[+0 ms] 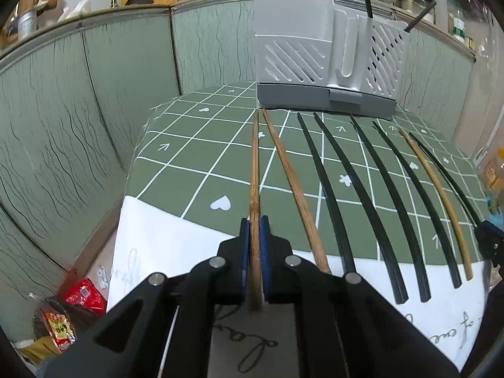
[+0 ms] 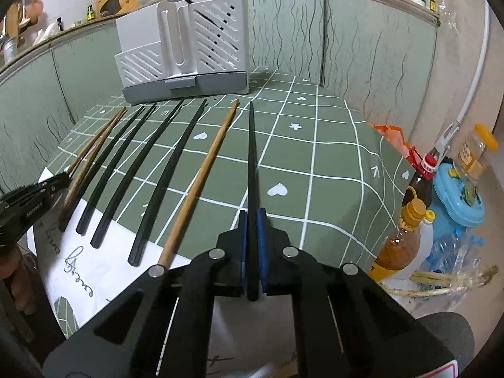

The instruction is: Organize utensils

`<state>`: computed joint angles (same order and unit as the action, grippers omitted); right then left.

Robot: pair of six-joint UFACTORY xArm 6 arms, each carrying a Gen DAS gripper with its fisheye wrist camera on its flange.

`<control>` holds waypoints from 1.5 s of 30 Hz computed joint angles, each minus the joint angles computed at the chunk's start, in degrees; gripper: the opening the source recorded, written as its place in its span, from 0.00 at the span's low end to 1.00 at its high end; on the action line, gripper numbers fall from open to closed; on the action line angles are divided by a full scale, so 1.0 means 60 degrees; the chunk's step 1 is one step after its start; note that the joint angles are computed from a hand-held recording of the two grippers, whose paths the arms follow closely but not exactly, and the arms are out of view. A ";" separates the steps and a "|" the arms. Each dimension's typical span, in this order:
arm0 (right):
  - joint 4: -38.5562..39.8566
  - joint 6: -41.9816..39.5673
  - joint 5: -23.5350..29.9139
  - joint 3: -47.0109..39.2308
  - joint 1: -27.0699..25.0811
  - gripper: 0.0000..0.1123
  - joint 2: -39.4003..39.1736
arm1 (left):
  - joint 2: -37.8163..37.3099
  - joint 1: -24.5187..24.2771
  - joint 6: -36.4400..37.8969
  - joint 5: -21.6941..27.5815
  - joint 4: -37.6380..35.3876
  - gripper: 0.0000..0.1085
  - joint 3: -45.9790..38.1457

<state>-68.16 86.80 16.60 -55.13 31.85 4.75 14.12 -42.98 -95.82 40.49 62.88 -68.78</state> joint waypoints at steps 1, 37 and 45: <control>0.0080 -0.0104 -0.0037 0.0013 -0.0005 0.05 -0.0037 | -0.0076 0.0036 -0.0080 -0.0103 -0.0004 0.07 0.0073; 0.3198 -0.4597 -0.1025 0.0060 -0.0867 0.05 -0.1887 | -0.2925 0.0518 0.1420 -0.1004 -0.0317 0.07 0.1409; 0.3529 -0.5192 -0.1238 -0.0537 -0.0893 0.05 -0.1666 | -0.2926 0.0621 0.2034 -0.1058 -0.0368 0.07 0.0888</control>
<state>-46.99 55.65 9.17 -58.35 26.50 -5.25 -3.43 -39.25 -83.62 34.15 60.67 -63.45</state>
